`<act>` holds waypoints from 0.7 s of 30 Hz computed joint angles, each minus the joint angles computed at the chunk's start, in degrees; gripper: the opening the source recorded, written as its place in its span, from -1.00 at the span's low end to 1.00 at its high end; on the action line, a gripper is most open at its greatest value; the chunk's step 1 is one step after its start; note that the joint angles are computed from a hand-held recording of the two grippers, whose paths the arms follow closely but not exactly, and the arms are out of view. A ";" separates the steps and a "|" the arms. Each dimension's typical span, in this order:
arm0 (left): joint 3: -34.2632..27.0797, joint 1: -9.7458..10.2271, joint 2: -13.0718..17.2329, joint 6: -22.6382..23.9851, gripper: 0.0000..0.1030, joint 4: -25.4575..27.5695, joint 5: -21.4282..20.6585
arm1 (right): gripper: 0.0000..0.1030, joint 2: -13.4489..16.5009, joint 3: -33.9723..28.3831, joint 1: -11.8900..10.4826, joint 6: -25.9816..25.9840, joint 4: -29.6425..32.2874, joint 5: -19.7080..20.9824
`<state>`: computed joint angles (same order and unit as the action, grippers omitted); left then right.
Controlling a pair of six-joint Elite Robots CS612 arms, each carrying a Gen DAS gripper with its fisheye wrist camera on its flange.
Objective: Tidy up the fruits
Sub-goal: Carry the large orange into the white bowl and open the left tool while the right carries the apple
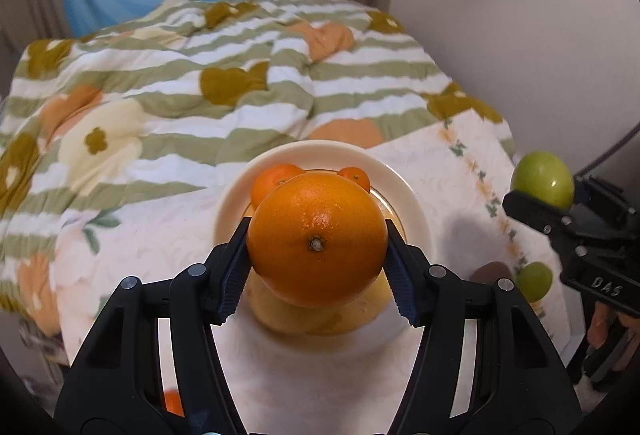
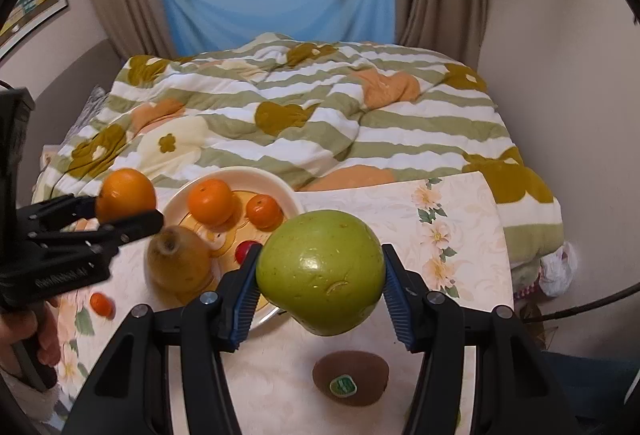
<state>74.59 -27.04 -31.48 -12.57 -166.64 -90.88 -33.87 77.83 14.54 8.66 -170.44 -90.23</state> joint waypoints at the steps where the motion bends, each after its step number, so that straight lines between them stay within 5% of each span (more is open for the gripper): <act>1: -1.24 0.06 0.74 1.23 0.32 1.07 -0.49 | 0.01 0.23 -0.36 -0.03 0.46 0.36 -0.15; 8: -6.82 -0.24 4.45 8.98 0.32 4.97 -0.92 | 0.01 1.94 -2.89 -0.28 4.06 3.66 -1.74; 15: -8.18 -0.92 5.97 13.82 0.34 3.17 0.48 | 0.01 2.84 -4.20 -0.44 5.96 5.35 -2.71; 18: -8.30 -0.60 6.09 12.87 1.00 1.84 -0.92 | 0.01 2.99 -4.50 -0.43 6.34 5.73 -2.90; 21: -7.56 -0.17 5.76 10.94 1.00 -0.99 -2.31 | 0.01 3.02 -4.56 -0.44 6.27 5.81 -2.91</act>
<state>67.02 -27.21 -25.72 -1.62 -167.64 -93.20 -30.85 73.26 14.10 14.93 -164.62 -93.14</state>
